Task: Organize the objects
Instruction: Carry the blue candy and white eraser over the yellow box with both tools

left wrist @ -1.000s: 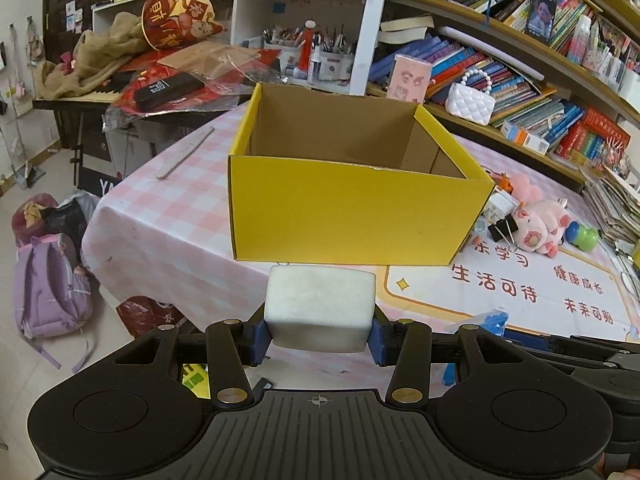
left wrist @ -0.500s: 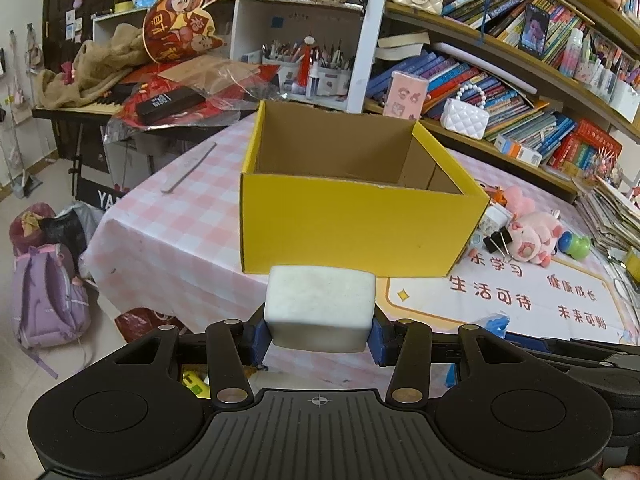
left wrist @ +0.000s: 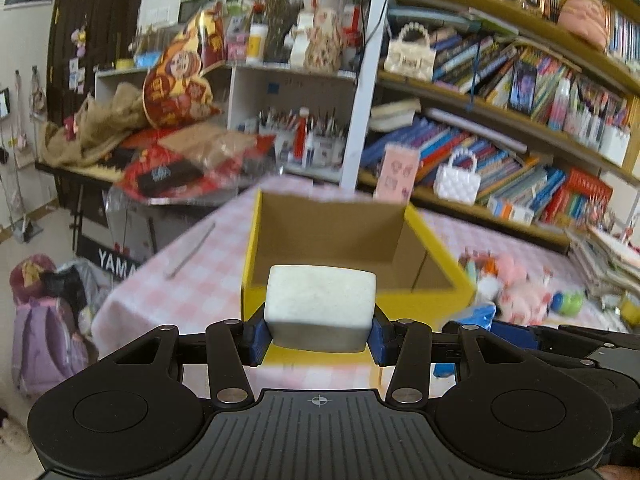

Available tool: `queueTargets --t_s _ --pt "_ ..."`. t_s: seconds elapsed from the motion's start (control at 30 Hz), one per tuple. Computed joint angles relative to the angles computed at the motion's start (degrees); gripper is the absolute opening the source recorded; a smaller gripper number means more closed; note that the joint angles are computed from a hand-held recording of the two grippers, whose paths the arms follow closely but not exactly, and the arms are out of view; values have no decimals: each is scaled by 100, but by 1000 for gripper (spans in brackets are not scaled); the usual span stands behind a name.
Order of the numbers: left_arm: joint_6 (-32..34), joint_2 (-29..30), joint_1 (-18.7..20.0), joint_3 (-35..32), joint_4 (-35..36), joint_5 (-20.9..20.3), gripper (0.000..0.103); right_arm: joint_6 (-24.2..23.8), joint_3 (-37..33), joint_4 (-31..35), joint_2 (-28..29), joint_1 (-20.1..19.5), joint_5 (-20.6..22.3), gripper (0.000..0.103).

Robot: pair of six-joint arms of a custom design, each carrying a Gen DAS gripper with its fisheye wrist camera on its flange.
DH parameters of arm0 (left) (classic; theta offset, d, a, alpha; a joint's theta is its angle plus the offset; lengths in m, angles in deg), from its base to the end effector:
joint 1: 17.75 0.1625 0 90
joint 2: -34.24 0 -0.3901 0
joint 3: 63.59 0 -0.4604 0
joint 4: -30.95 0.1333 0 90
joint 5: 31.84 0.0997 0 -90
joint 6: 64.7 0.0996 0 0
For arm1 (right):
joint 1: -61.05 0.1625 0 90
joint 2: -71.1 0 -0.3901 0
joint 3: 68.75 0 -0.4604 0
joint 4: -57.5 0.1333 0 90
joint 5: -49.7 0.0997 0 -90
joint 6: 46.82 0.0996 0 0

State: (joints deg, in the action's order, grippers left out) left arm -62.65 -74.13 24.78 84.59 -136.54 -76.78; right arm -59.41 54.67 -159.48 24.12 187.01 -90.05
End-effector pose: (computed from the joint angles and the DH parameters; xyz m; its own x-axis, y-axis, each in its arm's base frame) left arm -0.1221 -0.3886 0.2432 -0.7750 0.2471 -0.5817 0.6113 0.5265 -0.5908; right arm 0.3324 -0.3607 0.0362 -0.7668 -0.0169 0.6417 -0.5537 0.5233 -0.6478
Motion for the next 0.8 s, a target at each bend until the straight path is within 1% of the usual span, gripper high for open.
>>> queueTargets --t_s 0.1,0.2,0.27,0.37,0.53,0.67,0.8 --pt "276 500 123 -293 -510 -128 45 -652 -264 -452 102 -73 212 24" --pt "429 935 270 -559 -833 -229 45 -1203 -595 -923 274 -192 292 24" --pt "526 1279 385 -761 -1035 -263 45 -1345 -747 -941 305 -311 384 24" --pt "582 1725 539 -1041 -1191 -295 45 -1347 -903 -638 274 -563 575 24" --pt "620 2570 802 -1638 -1170 -230 45 -1258 -1143 317 197 -988 926 24" --pt "609 3060 929 -2019 -1055 -72 45 -1215 -1434 1044 242 -1288 1083 24" --pt "712 3511 1040 -2414 -864 125 45 -1260 -1759 1739 318 -1523 1146 24"
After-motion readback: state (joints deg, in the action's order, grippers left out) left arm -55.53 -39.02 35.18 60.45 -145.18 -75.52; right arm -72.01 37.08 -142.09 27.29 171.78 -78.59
